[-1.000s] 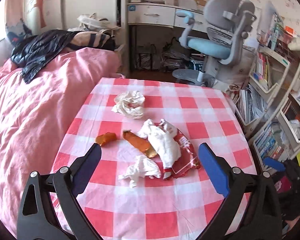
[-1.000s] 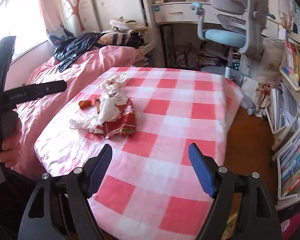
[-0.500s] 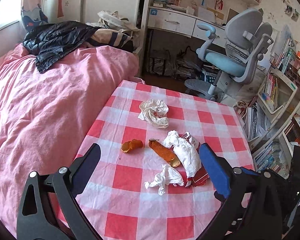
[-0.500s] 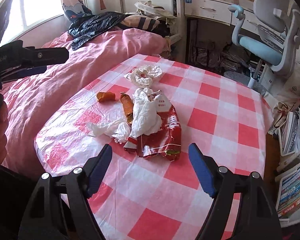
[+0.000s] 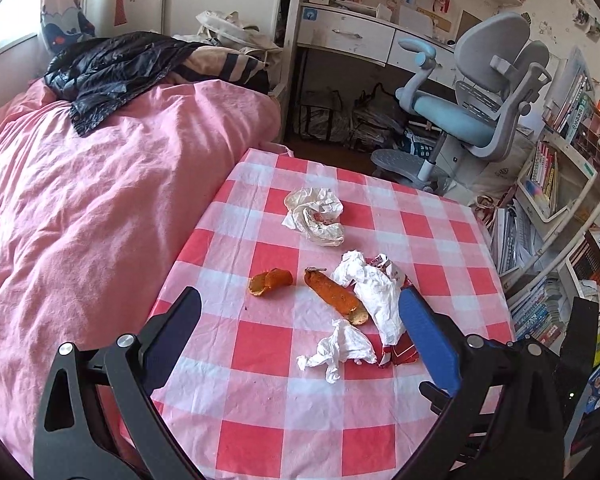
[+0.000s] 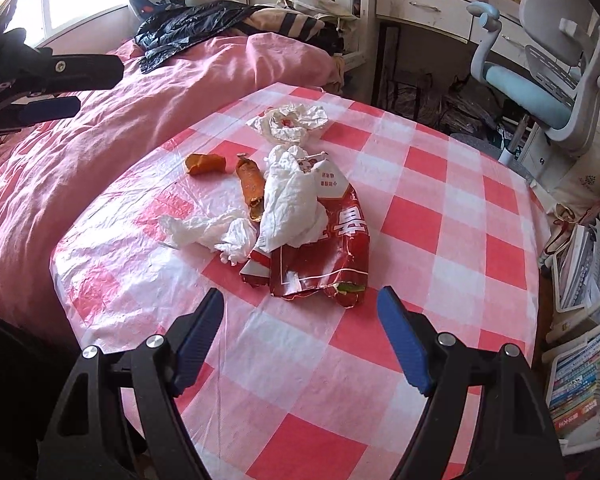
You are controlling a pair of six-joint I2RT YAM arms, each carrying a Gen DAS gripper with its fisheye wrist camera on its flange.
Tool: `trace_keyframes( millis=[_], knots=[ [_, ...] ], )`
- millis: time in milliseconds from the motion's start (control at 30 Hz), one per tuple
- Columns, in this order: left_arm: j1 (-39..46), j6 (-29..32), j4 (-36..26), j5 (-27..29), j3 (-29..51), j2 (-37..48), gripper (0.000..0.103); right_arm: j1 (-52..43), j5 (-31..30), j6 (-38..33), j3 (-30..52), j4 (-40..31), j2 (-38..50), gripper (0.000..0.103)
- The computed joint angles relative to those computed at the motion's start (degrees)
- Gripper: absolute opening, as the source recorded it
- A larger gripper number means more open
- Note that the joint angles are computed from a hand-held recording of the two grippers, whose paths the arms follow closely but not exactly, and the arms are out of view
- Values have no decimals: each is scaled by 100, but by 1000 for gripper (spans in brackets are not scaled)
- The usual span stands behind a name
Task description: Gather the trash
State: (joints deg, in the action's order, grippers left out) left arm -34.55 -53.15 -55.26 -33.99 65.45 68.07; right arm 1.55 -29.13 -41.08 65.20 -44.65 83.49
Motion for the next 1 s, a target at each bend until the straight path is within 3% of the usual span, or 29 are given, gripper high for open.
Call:
trace_keyframes(
  millis=[1000],
  knots=[
    [56, 31, 63, 64, -66, -36, 96, 125, 67, 38, -110, 116, -64, 79]
  ],
)
